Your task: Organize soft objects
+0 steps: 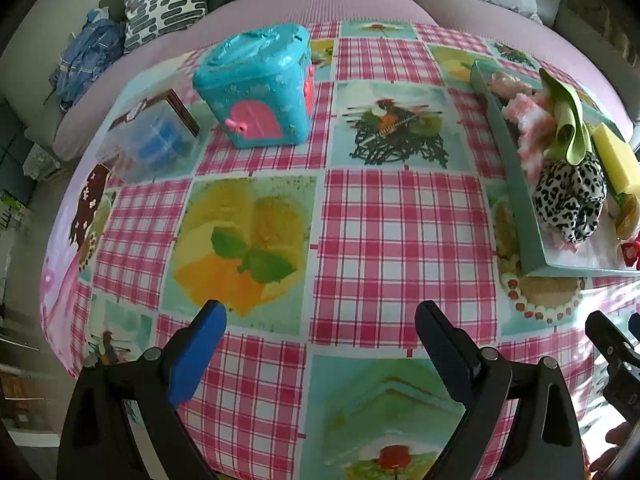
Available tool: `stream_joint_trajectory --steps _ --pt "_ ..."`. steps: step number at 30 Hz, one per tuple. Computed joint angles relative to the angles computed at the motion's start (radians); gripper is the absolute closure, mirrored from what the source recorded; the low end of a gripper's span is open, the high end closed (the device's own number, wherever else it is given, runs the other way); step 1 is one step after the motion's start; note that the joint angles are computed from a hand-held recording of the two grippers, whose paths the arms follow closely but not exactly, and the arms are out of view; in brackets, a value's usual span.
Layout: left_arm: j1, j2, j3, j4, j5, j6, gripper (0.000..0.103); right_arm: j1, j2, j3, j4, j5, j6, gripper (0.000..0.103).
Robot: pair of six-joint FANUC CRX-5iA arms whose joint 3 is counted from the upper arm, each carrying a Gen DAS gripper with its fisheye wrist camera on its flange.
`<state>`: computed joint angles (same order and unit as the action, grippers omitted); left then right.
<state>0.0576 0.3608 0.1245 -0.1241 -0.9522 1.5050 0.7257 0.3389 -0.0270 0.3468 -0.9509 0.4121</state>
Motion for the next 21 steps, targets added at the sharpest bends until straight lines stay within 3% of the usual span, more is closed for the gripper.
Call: stream_joint_trajectory --steps 10,21 --pt "0.008 0.051 0.039 0.018 -0.042 -0.006 0.007 -0.018 -0.008 -0.021 -0.023 0.023 0.025 0.000" --pt "0.025 0.083 0.057 0.052 -0.031 -0.036 0.007 -0.006 0.059 0.052 -0.001 -0.010 0.059 0.000"
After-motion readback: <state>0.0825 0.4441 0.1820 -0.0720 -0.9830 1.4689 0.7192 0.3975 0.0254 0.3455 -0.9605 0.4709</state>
